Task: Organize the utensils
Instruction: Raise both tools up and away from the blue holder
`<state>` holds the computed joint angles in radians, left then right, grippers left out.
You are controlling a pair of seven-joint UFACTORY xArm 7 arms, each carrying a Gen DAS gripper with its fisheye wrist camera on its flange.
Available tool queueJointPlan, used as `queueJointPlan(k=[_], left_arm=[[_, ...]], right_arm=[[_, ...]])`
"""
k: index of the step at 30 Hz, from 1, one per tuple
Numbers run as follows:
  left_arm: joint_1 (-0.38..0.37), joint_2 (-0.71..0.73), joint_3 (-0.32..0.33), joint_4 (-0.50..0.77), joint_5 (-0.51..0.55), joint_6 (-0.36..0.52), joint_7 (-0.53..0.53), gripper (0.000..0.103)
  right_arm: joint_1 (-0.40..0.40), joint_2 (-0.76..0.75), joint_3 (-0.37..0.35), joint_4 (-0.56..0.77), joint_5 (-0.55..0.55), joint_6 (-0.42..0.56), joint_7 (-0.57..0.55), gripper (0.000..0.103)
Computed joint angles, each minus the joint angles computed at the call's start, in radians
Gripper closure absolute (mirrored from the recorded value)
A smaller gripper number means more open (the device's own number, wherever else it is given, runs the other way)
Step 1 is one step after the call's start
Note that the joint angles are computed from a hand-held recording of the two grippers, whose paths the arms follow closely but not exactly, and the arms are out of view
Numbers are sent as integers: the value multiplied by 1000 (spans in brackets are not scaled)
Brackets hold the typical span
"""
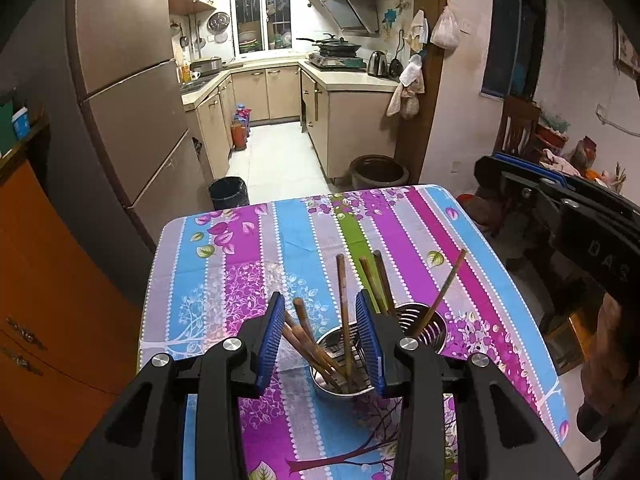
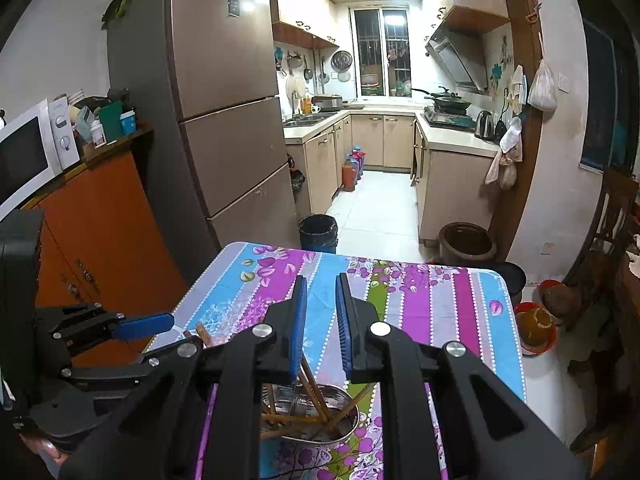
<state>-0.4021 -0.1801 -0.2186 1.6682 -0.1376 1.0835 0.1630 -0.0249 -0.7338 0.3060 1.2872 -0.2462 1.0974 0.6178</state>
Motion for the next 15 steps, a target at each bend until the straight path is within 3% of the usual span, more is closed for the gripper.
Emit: queueJointPlan(k=[9, 15], left_arm=[[-5, -91, -11, -128, 20, -60, -8, 66], [-7, -164, -10, -232, 9, -104, -21, 78]], right_arm=[[-11, -54, 53, -36, -43, 38, 10, 90], [-2, -101, 85, -87, -39, 34, 30, 90]])
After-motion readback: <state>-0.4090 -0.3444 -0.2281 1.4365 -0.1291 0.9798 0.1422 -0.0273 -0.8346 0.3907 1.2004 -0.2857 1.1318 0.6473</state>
